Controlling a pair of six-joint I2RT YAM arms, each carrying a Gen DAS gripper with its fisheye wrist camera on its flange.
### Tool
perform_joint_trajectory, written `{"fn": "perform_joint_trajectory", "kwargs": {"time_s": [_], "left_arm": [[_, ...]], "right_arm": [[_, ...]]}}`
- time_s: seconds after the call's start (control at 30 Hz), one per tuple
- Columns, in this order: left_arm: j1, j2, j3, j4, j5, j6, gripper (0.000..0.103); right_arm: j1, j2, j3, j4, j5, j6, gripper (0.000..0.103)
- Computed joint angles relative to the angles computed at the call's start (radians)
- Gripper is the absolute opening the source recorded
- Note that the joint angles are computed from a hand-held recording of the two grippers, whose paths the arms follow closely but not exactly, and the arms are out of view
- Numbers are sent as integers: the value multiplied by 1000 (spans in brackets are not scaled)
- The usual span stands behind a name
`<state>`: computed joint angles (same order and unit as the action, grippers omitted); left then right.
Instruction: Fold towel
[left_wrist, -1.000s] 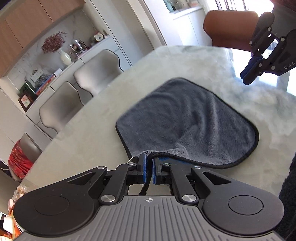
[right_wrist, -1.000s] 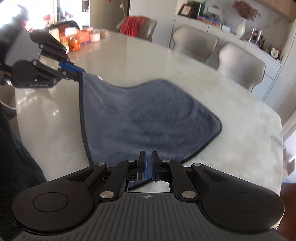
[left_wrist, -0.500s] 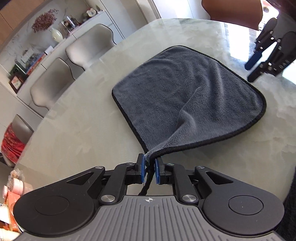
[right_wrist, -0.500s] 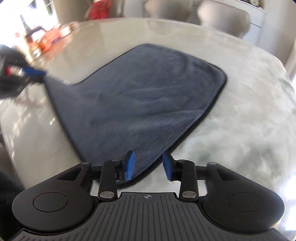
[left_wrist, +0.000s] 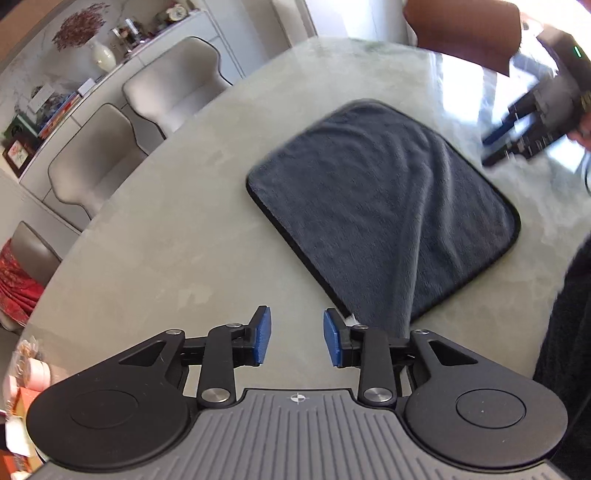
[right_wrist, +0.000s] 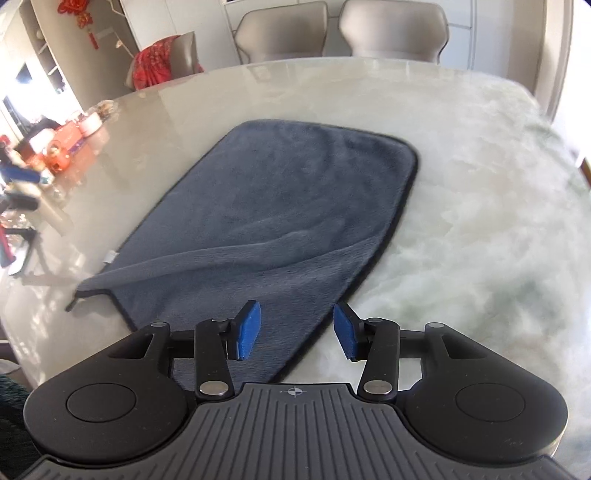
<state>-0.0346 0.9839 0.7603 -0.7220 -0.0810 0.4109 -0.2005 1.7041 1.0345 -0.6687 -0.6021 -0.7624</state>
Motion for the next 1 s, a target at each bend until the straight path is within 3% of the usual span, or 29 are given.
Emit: {"fn": "perform_joint_trajectory", "kwargs": {"time_s": [0.07,0.17,0.33,0.57,0.8,0.9,0.97,1.0], "left_arm": [[7,102,-26,192,18,-10,48],[2,316,-19,437,45,-19,48],[1,687,139,656,77,-55,48],[33,984,404,680,44,-138,48],[30,1128,585,539,19,-127,48],[27,1138,597,528,18,-119,49],[20,1139,593,536,-1,-106,54],[16,1138,586,547,-15,-97,62]], "right_arm": [[33,25,6,-26,3,10,46],[65,34,-6,-43,5,-2,46],[94,4,-47,12,52,41,46],[78,2,-35,25,75,78,46],[100,-3,-49,64,78,143,46],[109,-6,-55,74,89,152,46],[117,-15,-64,77,110,156,46],[115,-19,-65,72,117,158,46]]}}
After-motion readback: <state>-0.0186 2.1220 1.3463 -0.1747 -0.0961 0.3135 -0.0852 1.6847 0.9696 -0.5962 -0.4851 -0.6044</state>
